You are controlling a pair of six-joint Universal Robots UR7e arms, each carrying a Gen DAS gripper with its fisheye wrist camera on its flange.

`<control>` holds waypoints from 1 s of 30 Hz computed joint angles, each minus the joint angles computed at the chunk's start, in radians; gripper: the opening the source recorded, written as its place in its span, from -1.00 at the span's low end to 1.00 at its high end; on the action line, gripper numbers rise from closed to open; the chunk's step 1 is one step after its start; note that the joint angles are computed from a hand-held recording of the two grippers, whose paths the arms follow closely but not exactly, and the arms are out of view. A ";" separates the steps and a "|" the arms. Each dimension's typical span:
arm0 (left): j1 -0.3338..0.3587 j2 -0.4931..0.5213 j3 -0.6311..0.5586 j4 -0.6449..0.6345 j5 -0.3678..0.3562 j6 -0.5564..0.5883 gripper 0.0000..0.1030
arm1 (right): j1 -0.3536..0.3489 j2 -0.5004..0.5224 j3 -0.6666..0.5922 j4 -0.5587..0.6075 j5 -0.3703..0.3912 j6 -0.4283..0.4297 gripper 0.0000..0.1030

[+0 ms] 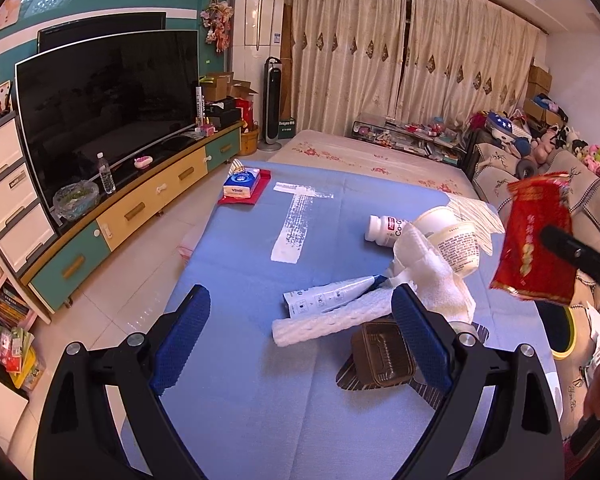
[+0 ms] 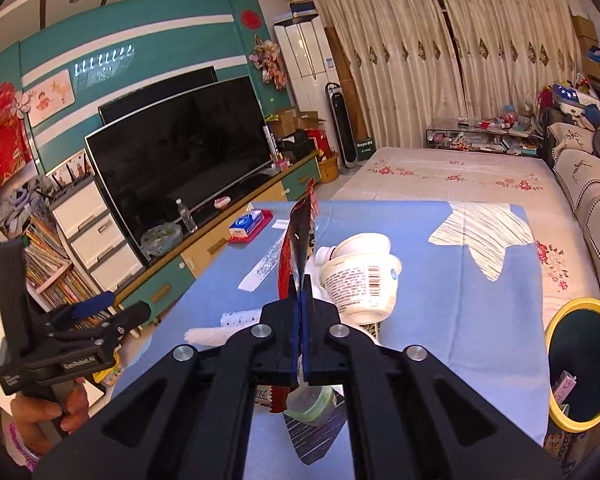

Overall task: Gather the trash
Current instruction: 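Carry the red snack bag into the yellow bin and open the right gripper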

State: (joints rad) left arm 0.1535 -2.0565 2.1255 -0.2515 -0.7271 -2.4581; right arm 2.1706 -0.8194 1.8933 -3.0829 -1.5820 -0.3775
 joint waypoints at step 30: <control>0.195 0.113 0.018 -0.361 0.210 0.385 0.76 | -0.351 0.087 -0.140 -0.084 -0.563 0.127 -0.97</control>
